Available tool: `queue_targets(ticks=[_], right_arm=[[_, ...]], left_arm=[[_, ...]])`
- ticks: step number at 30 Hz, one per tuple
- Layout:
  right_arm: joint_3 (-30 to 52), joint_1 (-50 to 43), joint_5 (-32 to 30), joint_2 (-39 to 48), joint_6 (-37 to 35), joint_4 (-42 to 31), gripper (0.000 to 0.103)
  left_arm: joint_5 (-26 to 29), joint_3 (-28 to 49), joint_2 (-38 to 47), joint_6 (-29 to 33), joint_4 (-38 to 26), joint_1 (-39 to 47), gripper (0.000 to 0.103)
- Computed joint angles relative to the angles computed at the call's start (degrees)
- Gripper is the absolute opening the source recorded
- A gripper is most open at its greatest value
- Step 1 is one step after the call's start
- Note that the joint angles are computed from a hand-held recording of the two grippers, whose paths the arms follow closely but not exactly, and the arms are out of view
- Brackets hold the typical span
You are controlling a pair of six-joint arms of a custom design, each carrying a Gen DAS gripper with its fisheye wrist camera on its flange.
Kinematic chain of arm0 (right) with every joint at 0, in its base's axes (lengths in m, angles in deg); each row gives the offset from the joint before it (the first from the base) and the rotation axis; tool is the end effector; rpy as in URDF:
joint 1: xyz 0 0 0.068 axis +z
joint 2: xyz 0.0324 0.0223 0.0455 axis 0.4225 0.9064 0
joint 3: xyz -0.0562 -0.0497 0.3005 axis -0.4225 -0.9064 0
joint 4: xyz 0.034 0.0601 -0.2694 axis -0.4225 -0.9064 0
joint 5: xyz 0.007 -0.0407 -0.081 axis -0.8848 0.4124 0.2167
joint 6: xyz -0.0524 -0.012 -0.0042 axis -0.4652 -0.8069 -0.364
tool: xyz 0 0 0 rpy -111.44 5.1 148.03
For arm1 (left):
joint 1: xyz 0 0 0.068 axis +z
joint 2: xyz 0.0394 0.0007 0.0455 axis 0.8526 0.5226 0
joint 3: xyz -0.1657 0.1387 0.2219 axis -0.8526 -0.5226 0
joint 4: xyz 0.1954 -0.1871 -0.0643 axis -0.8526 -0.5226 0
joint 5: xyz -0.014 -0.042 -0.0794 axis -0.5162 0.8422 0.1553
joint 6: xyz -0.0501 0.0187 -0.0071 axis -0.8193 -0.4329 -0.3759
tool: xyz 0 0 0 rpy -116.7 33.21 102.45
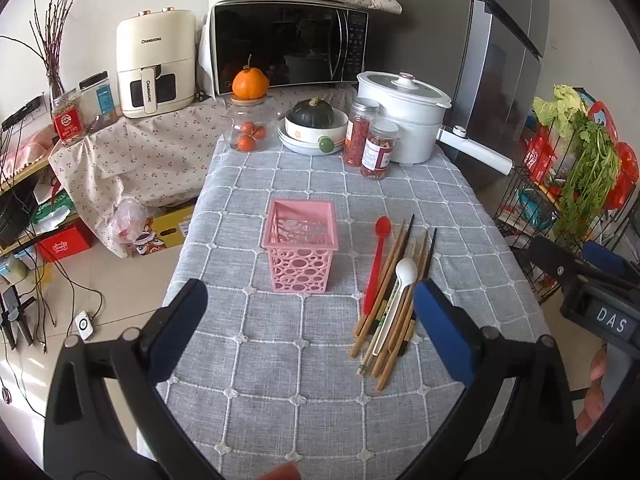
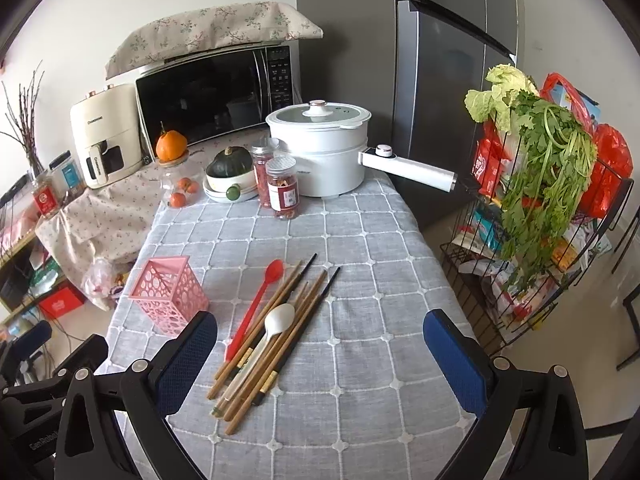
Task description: Organize utensils
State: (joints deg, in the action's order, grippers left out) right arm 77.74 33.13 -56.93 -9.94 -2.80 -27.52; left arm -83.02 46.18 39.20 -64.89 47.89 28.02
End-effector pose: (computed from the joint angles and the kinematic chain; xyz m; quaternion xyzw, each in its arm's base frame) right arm 0.2865 0.0340 0.3255 0.1027 0.9055 -0.0026 0.4117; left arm 0.3038 -0.1677 0.3075 0.0392 0.9131 -0.0499 0.4028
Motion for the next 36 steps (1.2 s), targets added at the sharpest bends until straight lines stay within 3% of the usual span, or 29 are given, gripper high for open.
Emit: queue_targets(ticks=[36], right_arm=[[0.03, -0.68, -1.73, -0.31, 0.11, 0.18, 0.103]], left_arm=[[0.23, 1.22, 1.25, -0.21, -1.34, -0.16, 0.102]])
